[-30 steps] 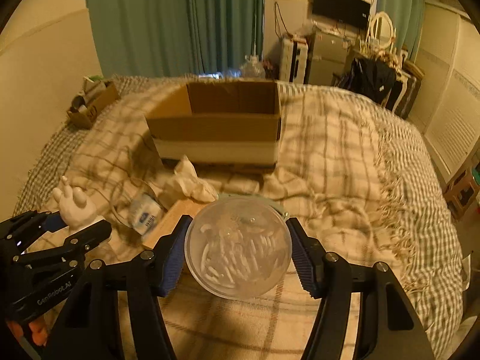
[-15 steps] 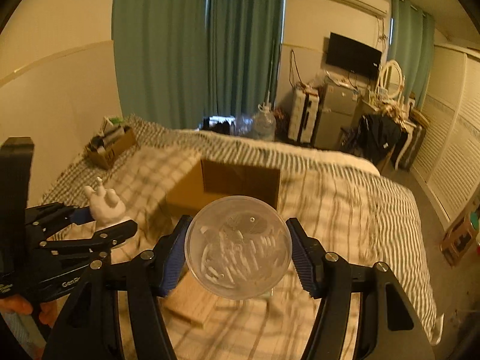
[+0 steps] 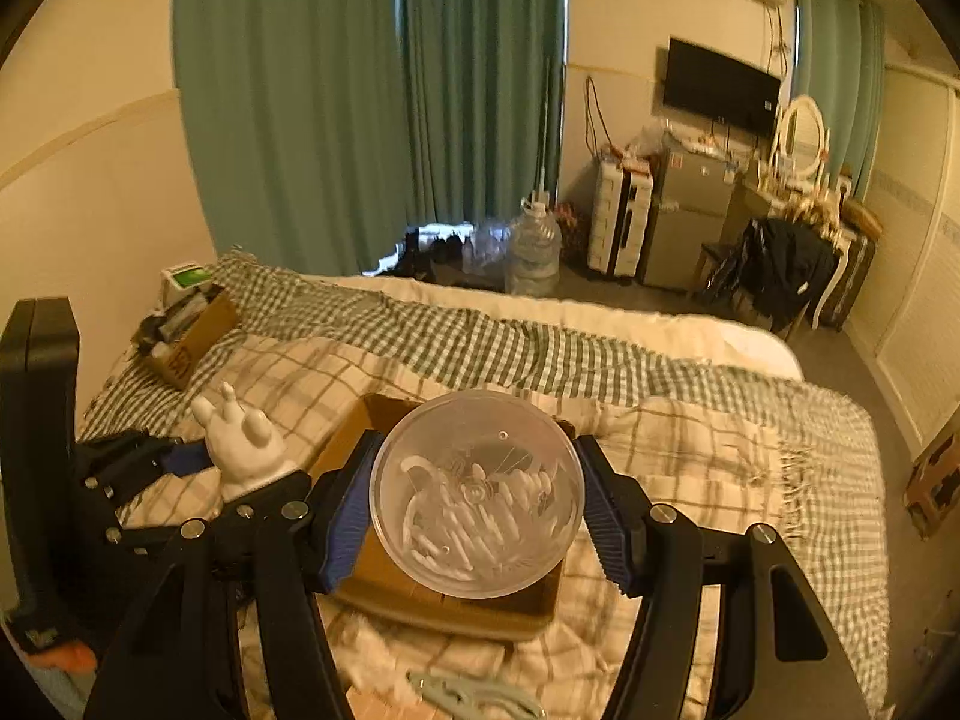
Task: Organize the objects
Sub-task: 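Carry the figurine and jar into the cardboard box and open both tools, then move both tools back toward the remaining items on the blanket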
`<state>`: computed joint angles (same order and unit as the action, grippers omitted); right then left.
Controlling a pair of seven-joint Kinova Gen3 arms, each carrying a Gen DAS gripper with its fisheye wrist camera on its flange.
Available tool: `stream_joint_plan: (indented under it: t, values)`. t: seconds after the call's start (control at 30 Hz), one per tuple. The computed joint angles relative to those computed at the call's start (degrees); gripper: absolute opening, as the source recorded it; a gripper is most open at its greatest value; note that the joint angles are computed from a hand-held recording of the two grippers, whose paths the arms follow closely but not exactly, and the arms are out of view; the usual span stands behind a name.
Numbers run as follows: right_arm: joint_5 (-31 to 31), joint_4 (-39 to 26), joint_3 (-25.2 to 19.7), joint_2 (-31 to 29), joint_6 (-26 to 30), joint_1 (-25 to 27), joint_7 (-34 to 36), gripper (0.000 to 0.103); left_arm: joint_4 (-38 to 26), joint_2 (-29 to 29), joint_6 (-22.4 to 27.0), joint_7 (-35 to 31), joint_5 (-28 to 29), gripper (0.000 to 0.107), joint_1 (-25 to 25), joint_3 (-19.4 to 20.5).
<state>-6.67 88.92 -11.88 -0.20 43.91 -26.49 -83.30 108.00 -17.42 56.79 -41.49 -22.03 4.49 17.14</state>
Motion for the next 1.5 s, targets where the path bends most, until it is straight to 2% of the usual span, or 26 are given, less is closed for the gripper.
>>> stream_joint_plan:
  t: [0.17,0.33,0.47,0.53,0.57,0.6,0.63,0.7,0.73,0.8,0.87,0.97,1.13,1.33,1.5]
  values:
    - [-1.8,-1.8,0.6,6.3,-1.3,0.7,1.3,0.062,2.7,5.0,-7.4,-3.6,2.6,0.050,0.0,-4.9]
    - [-3.5,-0.7,0.5,9.6,-3.7,1.7,3.3,0.062,5.1,7.4,-12.3,-5.1,3.5,0.050,0.3,-6.6]
    - [-6.4,0.6,0.3,10.1,-4.5,3.3,5.6,0.062,5.9,8.2,-14.4,-6.4,4.9,0.050,0.9,-7.5]
    - [-8.7,1.8,0.1,9.1,-5.4,4.5,7.3,0.062,5.7,8.1,-14.8,-8.5,7.1,0.054,1.3,-8.5]
    - [-9.3,2.1,0.2,8.6,-5.1,4.7,7.4,0.062,5.6,7.9,-14.7,-9.1,7.7,0.065,1.3,-8.6]
    - [-9.9,2.0,0.3,7.9,-4.4,5.1,7.9,0.065,5.2,7.6,-14.0,-9.0,7.7,0.074,1.2,-8.3]
    - [-9.9,2.4,0.5,7.0,-4.8,5.1,7.6,0.074,4.8,7.3,-13.1,-8.2,6.9,0.087,1.2,-7.7]
    - [-7.5,3.1,1.3,4.5,-5.2,4.5,4.9,0.083,4.5,5.5,-11.3,-4.5,3.3,0.090,0.4,-4.7]
    - [-6.7,3.0,1.5,3.5,-4.9,4.4,4.1,0.083,3.9,4.8,-9.9,-3.4,2.2,0.090,0.5,-3.8]
    - [-5.6,2.4,1.9,1.0,-3.1,4.5,3.2,0.083,2.3,3.0,-6.2,-3.1,1.7,0.091,0.9,-2.8]
    - [-3.2,2.3,1.9,-1.7,-2.3,4.4,1.0,0.085,0.9,0.3,-2.8,-2.4,1.4,0.097,1.1,-1.5]
    - [0.0,2.0,1.6,-6.7,0.2,4.5,-1.5,0.092,-0.5,-3.8,1.3,-0.7,0.6,0.103,0.1,1.2]
    - [3.4,1.4,0.3,-14.8,5.6,5.6,-3.7,0.103,-4.5,-11.2,10.2,-0.8,1.2,0.103,-2.4,6.0]
    - [3.1,2.2,0.0,-23.1,11.7,6.6,-4.0,0.103,-8.3,-19.2,18.6,-3.3,4.7,0.103,-6.3,9.6]
    - [3.0,6.3,-1.8,-29.1,14.0,7.9,-4.1,0.103,-8.8,-26.3,24.1,-5.2,8.2,0.103,-9.9,12.3]
